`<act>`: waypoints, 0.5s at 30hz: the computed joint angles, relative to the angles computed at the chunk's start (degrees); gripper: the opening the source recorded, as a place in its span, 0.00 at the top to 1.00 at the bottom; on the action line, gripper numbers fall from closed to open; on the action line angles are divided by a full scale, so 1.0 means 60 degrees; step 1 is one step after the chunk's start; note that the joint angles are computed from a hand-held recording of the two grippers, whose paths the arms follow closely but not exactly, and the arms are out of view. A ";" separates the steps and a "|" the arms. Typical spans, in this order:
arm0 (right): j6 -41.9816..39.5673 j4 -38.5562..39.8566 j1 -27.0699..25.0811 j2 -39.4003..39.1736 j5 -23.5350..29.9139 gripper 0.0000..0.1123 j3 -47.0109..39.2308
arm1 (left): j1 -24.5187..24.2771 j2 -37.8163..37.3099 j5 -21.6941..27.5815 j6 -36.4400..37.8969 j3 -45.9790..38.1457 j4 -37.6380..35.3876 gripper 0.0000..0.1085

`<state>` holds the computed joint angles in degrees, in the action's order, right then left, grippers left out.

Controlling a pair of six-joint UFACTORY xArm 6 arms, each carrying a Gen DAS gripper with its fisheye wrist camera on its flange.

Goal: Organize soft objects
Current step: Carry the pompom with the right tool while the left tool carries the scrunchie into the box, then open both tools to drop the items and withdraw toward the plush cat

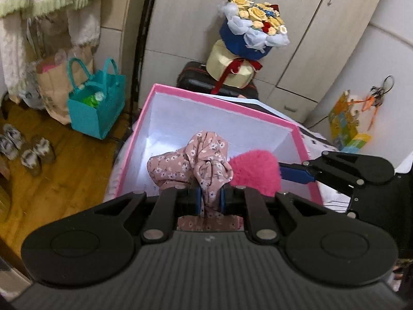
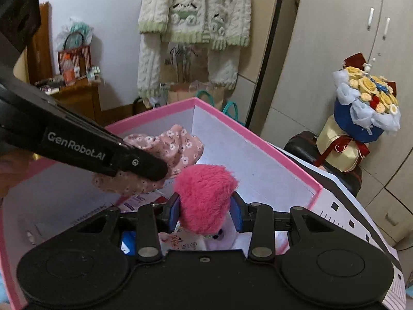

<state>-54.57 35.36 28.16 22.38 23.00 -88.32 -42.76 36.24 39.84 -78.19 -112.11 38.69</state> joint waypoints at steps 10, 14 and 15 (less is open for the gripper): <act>-0.2552 0.4026 -0.0397 -0.1585 -0.0052 0.47 0.1500 | -0.0288 -0.0601 0.0045 -0.0355 0.0628 0.0493 0.67; -0.4037 0.5766 -0.0594 -0.2898 -0.0274 0.47 0.2755 | -0.0643 -0.1172 0.0350 -0.0586 0.1114 0.1215 0.67; -0.4192 0.6016 -0.0655 -0.3128 -0.0250 0.47 0.2962 | -0.0746 -0.1256 0.0502 -0.0628 0.1137 0.1382 0.66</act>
